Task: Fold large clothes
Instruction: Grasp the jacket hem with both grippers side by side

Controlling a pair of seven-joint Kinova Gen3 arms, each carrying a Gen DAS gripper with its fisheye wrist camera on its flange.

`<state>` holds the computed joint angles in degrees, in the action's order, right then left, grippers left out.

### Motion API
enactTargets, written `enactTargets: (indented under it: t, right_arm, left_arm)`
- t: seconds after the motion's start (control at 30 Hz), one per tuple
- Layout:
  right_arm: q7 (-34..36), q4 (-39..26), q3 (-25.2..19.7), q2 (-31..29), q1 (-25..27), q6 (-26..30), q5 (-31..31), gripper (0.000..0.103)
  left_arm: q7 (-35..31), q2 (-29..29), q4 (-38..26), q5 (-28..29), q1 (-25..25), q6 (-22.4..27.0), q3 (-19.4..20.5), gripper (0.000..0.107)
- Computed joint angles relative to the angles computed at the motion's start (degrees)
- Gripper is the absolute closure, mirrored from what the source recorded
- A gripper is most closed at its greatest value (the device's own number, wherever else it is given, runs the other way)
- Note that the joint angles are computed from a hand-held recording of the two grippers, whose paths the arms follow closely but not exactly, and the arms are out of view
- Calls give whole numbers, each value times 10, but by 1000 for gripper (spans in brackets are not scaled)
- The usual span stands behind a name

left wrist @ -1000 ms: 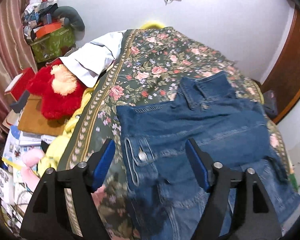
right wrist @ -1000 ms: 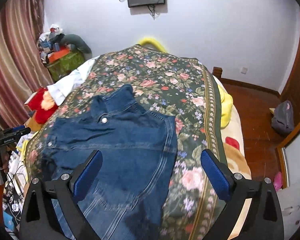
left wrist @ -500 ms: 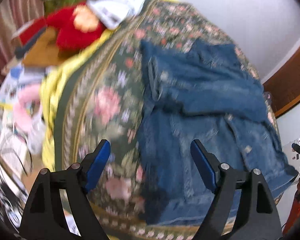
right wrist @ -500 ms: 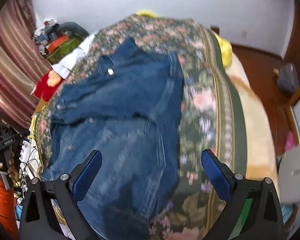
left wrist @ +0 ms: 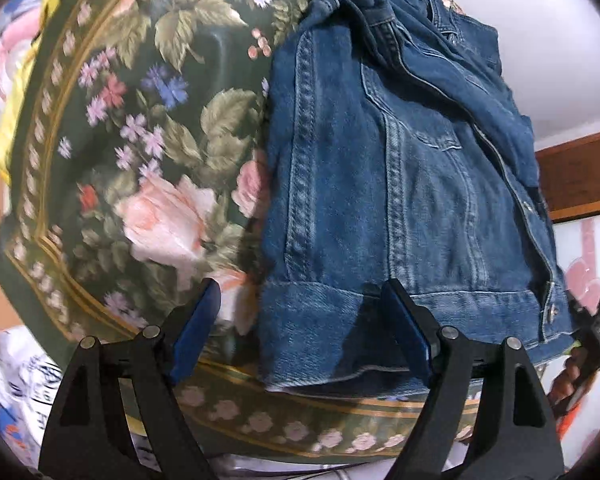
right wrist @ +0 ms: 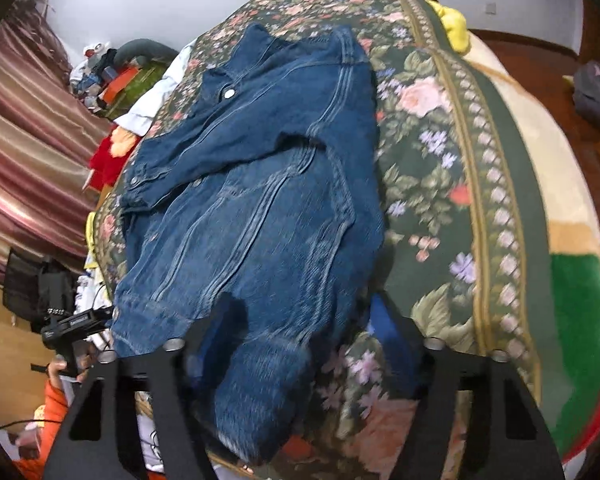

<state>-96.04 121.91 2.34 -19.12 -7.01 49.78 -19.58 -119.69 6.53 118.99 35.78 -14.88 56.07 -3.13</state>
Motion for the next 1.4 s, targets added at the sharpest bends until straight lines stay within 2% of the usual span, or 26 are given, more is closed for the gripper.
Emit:
enactTargets:
  t: [0.07,0.1,0.13,0.2,0.27,0.33,0.43,0.67,0.83,0.97,1.1,1.2,1.27,1.4]
  right_arm:
    - [-1,4,-4,-3,-3,-10,-2,57]
    - [1,6,-3,-4,-6,-14,-6,64]
    - [1,6,-3,-4,-8,-18,-8,68]
    - [4,6,-5,-3,-12,-28,-9,75]
    - [2,1,-13,-3,-15,-38,-5,78]
    - [-4,-5,-20,-5,-16,-48,3,81]
    - [-11,-19,-32,-9,-19,-66,24,83]
    - [-6,-69,-36,11,-33,-95,52,84]
    - [-19,-105,-41,38,-28,-129,71,85]
    - [-29,-145,-36,73,-16,-154,87,85]
    - [-65,-191,-43,127,4,-175,125,86]
    - [-92,-231,-45,176,7,-177,155,86]
    - [-113,-262,-46,210,3,-174,185,86]
    - [-123,-319,-39,269,-3,-165,203,86]
  left_arm:
    - [6,-4,2,-5,7,-7,3,27]
    - [7,-4,2,-4,10,-8,5,32]
    - [-1,-2,-1,4,10,-2,5,43]
    - [-20,-2,0,18,3,8,11,53]
    - [-6,-17,-1,3,26,-14,16,60]
    - [12,-32,-4,-19,44,-32,22,81]
    - [20,-57,-8,-27,65,-56,23,87]
    - [5,-115,-57,-11,99,-80,14,89]
    - [-5,-106,-121,11,110,-103,2,90]
    - [55,-93,-151,-46,115,-164,17,90]
    - [100,-45,-193,-54,111,-189,21,90]
    - [139,7,-243,-47,99,-182,30,90]
    - [183,39,-276,-79,104,-187,37,90]
    - [247,90,-325,-138,114,-194,48,90]
